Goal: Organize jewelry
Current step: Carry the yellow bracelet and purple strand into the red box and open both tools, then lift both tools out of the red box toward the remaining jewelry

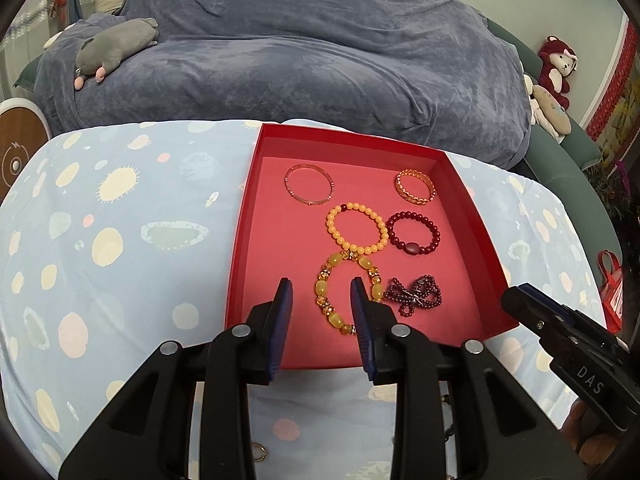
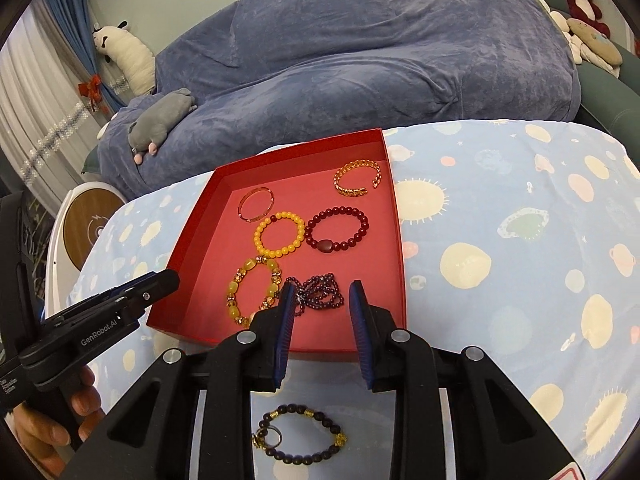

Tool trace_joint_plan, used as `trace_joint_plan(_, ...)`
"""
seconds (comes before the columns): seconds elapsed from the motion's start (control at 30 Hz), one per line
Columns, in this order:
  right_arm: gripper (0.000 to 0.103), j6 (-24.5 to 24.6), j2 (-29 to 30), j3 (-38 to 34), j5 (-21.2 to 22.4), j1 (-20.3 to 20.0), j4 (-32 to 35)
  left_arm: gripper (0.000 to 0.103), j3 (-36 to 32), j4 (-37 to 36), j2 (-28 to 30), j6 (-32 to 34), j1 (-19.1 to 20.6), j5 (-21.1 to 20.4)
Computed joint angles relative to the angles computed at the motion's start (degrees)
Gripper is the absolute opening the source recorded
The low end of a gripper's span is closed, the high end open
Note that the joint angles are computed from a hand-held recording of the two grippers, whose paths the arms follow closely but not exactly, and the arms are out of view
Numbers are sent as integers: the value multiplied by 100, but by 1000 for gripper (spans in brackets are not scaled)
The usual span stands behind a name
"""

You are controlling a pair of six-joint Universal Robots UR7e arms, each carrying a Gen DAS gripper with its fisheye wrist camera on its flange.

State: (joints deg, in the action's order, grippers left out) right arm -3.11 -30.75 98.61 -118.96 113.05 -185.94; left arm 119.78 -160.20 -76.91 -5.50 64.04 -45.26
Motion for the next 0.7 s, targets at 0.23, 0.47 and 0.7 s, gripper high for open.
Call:
trace_joint_plan(0.23,28,47,-138,294,-120,141,-94,29,279,81,-314,-172,-135,19)
trace_joint_plan(0.47,28,181,-244,746,-309,273,-173,29,672,275,-727,-399,-309,70)
trace_joint_plan(0.7,28,543,-261,1229,-447,295,-216,29,1172,437,-1120,-672,-385,142)
